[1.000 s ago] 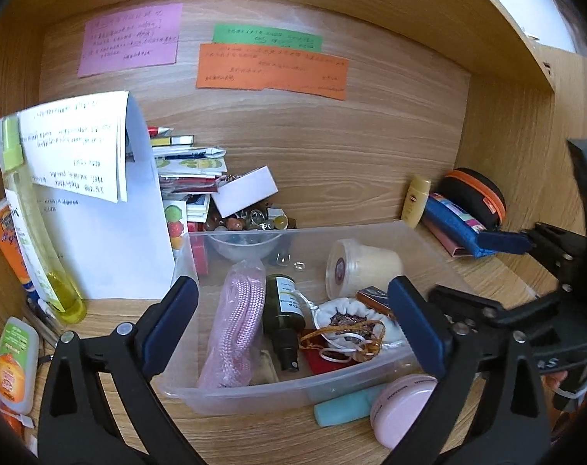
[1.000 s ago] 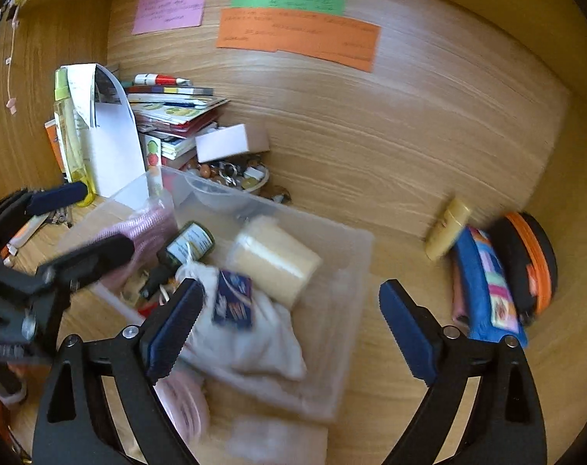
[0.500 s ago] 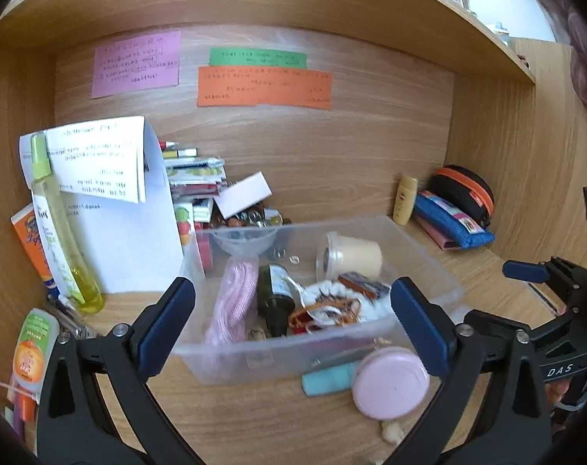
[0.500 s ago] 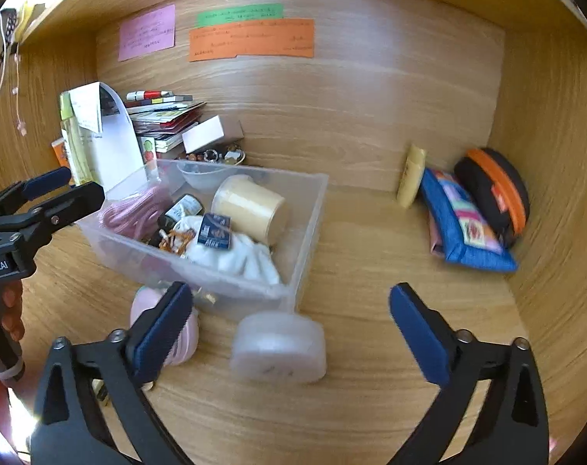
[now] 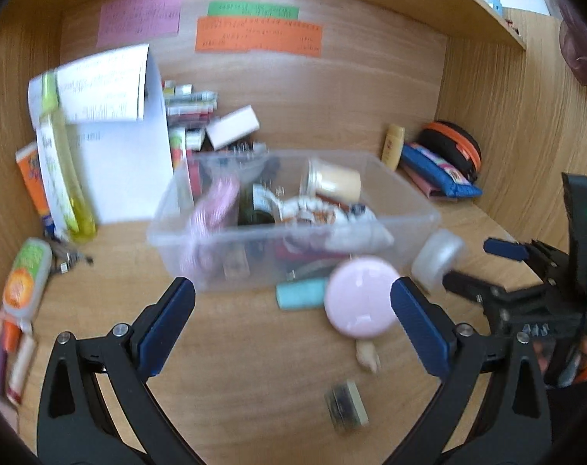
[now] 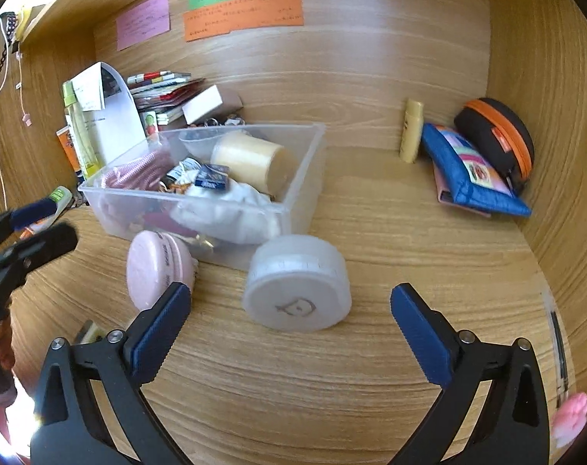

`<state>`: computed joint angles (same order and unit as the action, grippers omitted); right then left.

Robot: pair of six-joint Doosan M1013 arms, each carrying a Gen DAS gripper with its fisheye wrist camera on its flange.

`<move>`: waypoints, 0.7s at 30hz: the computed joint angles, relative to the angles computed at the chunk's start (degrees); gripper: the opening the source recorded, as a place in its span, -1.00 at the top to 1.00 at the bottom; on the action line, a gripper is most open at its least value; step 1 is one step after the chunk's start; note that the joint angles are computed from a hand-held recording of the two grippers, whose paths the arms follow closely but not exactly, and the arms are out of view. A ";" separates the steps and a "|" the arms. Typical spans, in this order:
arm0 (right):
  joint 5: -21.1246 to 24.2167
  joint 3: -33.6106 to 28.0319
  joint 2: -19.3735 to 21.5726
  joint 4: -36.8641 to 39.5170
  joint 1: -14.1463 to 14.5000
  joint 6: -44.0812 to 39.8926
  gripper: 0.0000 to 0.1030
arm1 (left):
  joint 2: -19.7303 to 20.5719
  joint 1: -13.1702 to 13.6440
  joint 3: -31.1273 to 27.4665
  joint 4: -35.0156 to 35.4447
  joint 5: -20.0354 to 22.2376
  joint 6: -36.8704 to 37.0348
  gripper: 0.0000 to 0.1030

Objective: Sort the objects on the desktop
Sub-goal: 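Move the left tool to the dark block while the right tool approaches the white container, then close the left tool on the dark block while the right tool grips the white container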

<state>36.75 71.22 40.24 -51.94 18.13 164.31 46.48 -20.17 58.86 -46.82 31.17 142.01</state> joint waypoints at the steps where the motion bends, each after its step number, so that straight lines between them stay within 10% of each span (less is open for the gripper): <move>1: 0.08 0.11 0.02 0.44 -0.12 -0.27 -0.99 | -0.07 0.05 0.21 1.09 0.58 -1.18 -0.98; 21: -4.16 -1.60 0.88 21.09 -3.37 -18.04 -0.99 | -0.19 -1.18 2.09 18.06 5.28 -15.16 -0.77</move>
